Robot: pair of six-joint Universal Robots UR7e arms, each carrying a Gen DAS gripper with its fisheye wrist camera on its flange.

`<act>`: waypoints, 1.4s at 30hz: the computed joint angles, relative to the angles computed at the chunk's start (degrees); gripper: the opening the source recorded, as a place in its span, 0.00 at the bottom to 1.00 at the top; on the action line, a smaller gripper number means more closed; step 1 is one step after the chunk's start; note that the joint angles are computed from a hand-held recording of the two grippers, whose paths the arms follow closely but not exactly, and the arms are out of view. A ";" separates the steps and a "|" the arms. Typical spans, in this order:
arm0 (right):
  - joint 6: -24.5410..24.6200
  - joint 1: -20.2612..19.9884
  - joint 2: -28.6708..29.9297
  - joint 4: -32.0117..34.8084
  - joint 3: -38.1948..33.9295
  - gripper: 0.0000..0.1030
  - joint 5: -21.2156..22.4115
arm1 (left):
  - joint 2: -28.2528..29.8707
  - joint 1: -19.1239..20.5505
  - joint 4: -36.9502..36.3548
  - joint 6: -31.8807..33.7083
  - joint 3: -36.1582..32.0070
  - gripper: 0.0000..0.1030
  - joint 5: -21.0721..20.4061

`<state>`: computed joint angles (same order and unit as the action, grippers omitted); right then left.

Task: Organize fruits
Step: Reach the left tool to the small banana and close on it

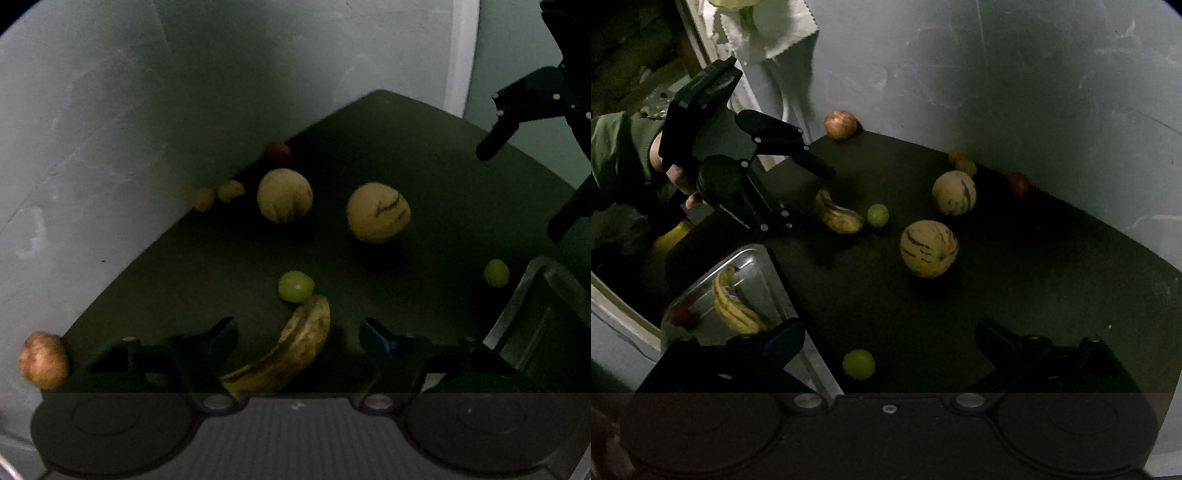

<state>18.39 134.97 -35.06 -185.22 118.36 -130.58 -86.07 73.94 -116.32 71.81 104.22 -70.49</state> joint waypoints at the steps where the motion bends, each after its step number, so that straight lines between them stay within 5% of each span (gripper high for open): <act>1: 0.46 -0.03 0.38 0.01 -0.17 0.94 -0.08 | 0.45 0.22 0.47 0.30 -0.27 0.69 0.02; 5: 1.81 -0.23 1.83 0.31 -1.01 0.90 0.56 | 2.18 0.90 1.64 1.28 -1.57 0.59 0.87; 25: 6.00 -0.76 6.19 6.35 -5.79 0.79 1.30 | 6.09 1.96 4.55 8.13 -5.70 0.40 2.57; 32: 8.39 -0.93 6.18 7.51 -5.50 0.58 1.29 | 5.72 2.44 4.32 8.05 -5.73 0.35 1.53; 38: 9.25 -0.91 6.30 7.41 -5.36 0.54 0.45 | 5.30 2.21 3.09 7.98 -4.72 0.35 1.67; 42: 9.72 -0.52 6.05 9.48 -5.65 0.41 0.15 | 4.86 2.36 3.36 7.75 -4.80 0.35 1.45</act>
